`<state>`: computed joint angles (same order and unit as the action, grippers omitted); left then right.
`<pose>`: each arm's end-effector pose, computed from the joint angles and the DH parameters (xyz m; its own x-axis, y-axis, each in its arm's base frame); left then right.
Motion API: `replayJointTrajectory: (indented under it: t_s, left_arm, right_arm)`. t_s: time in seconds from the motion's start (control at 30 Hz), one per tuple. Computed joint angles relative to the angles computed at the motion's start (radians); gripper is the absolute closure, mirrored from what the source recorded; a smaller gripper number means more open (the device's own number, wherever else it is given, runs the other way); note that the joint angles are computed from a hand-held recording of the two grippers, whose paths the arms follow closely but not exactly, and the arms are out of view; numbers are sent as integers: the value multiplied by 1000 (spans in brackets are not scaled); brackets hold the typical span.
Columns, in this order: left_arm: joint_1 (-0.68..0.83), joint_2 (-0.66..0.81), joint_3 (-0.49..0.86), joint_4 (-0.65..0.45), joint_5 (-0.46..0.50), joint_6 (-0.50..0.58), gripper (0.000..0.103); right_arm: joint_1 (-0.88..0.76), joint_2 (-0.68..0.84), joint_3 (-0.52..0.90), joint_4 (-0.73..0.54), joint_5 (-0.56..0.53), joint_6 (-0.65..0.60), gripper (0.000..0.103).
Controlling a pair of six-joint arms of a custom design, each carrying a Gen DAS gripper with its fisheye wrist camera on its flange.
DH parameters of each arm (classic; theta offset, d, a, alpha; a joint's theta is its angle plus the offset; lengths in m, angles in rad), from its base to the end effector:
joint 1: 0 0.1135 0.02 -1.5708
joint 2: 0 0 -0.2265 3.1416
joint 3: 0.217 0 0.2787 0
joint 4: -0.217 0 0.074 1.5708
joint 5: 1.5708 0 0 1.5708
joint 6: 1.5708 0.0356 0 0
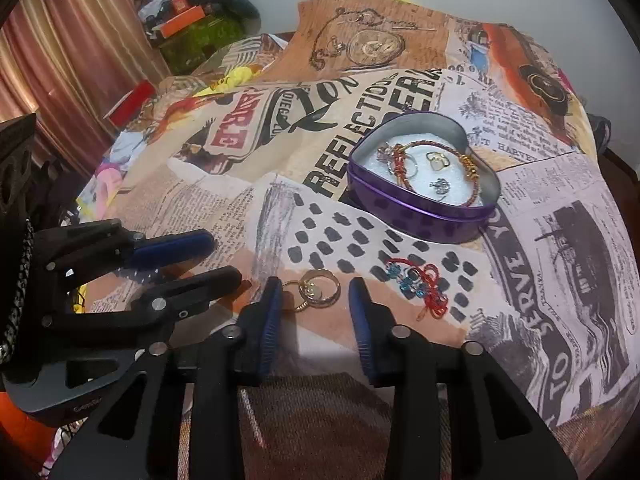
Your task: Organize jewelry
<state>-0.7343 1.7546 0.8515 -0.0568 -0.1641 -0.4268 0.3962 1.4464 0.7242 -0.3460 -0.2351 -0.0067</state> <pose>0.2560 -0.2233 0.0702 -0.7984 0.1705 -0.5775 0.2868 0.9510 -0.1156 0.2626 0.1188 0.1082 -0.8052 -0.3439 -0.4831 -0.4842 0.8516 0.2009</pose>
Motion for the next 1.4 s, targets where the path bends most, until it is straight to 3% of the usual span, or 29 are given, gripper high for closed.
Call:
replayJointTrajectory:
  t_s: [0.13,0.3,0.73,0.93,0.97,1.0,1.17,1.2,1.4]
  left_arm:
    - [1,6,8,3,22,-8,74]
    - [-15,35,49,-5,45,-11,74]
    - [-32,198,224,-41,81,-50,73]
    - [-43,227,262,-59,52,-50,74]
    - [-45,227,262,-59,48,-47,74]
    - [-47,226,260,-57,45,-45,82]
    - [-56,221,263,-66,18,-46,84]
    - [-56,218,259,-64,18,-46,94]
    - [-53,202,247,-54,12,-48,95]
  right_arm:
    - [-11,8,1,11,-27,-3,85]
    - [-18,-77,-53,38,14,15,85]
    - [-148,-220,-134,12,-17,-11,85]
    - [-185,-263,-158,5,-37,-19,85]
    - [-188,-264,-160,6,-39,-19,85]
    - [-192,-265,-161,7,-42,-17,85]
    - [-203,-286,-171,2,-53,-20,85]
    - [-206,-295,-176,0,-54,-21,85]
    - [-232,-311,-172,-8,-65,-31,85]
